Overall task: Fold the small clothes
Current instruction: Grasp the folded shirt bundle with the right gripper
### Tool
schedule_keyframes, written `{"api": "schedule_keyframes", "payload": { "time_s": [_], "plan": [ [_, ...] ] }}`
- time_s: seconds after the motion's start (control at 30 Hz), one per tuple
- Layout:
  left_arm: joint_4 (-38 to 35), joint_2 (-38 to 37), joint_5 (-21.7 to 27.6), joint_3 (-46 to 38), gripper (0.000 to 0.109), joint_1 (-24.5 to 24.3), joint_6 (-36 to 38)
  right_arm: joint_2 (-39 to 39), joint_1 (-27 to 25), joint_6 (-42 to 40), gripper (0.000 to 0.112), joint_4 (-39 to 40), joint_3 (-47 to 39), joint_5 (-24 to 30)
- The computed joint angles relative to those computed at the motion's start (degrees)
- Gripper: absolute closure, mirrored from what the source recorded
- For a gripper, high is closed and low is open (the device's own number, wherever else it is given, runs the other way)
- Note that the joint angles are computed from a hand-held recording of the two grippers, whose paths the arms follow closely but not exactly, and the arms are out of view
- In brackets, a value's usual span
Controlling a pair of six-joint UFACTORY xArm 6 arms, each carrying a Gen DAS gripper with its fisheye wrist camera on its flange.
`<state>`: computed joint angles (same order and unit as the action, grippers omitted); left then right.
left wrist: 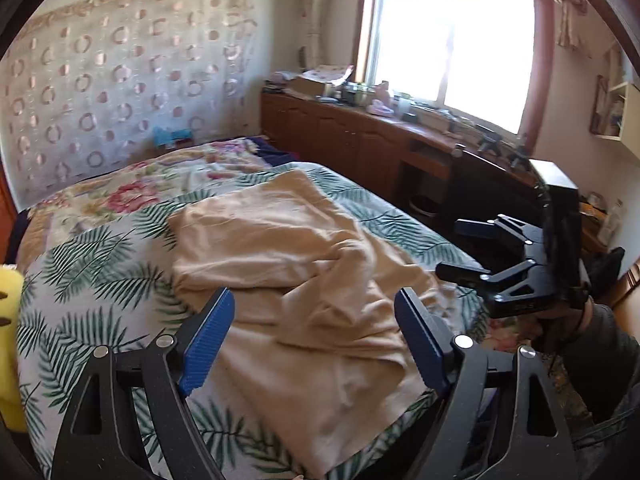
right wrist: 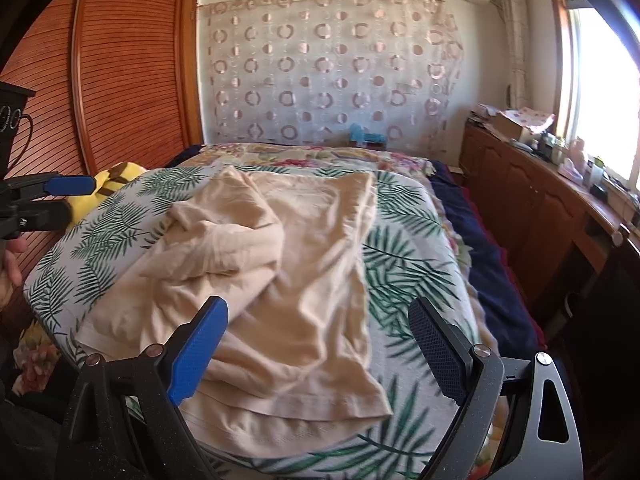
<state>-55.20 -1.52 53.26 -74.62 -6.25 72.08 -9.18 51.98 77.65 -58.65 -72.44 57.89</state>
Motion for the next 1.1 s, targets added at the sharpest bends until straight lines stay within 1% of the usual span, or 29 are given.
{"api": "schedule_keyframes", "payload": {
  "time_s": [0.13,0.3,0.43,0.5,0.53,0.57,0.6,0.63,0.67,0.7,0.73,0.83,1.0,1.07,1.1],
  "plan": [
    [-0.6,0.9,-2.2,0.3,0.026,1.1,-0.4,4.5,-0.4,-2.7,0.02,0.4,-4.8,-2.7],
    [-0.2,1.8,-6.8,1.1,0.026,1.2,-0.6,9.4,-1.5,-6.0,0.021,1.4,-10.0,-6.4],
    [0.1,3.5,-6.5,0.3,0.026,2.3,-2.0,12.9,-3.3,-8.6,0.029,4.3,-13.1,-10.0],
    [0.2,4.2,-6.5,0.0,0.026,2.6,-2.4,15.1,-4.1,-10.6,0.035,6.5,-15.2,-10.0],
    [0.1,4.5,-6.4,-0.2,0.026,2.8,-2.6,15.8,-4.5,-11.5,0.04,7.6,-15.9,-9.4],
    [0.0,4.9,-6.1,-0.5,0.026,3.0,-2.6,16.5,-5.0,-12.4,0.049,8.8,-16.5,-9.3],
    [0.0,5.0,-6.1,-0.5,0.026,3.0,-2.6,16.8,-5.5,-13.1,0.055,9.8,-16.7,-9.1],
    [0.0,5.1,-6.2,-0.4,0.026,3.1,-2.7,17.0,-5.8,-13.2,0.071,10.4,-17.0,-8.0],
    [0.0,5.2,-6.2,-0.3,0.026,3.1,-2.8,16.8,-6.2,-13.4,0.09,11.3,-16.6,-7.2],
    [0.2,5.4,-6.2,-0.3,0.026,3.2,-3.0,16.1,-6.8,-14.7,0.099,13.0,-15.7,-7.9],
    [0.4,5.5,-6.0,-0.4,0.026,3.2,-3.2,15.5,-7.2,-15.4,0.103,14.0,-15.0,-8.6],
    [0.4,6.2,-5.6,-0.9,0.026,3.2,-3.9,11.3,-7.5,-13.3,0.105,12.3,-10.4,-9.0],
    [-0.3,5.8,-5.4,-0.6,0.026,3.2,-3.5,0.6,-5.9,-4.8,0.105,6.6,-0.4,-5.1],
    [-0.6,5.7,-5.5,-0.4,0.026,3.2,-3.4,-3.4,-5.9,-2.6,0.105,6.8,3.7,-4.2],
    [-0.5,5.7,-5.5,-0.4,0.026,3.2,-3.5,-5.1,-6.3,-2.1,0.105,7.5,5.8,-4.8]
  ]
}}
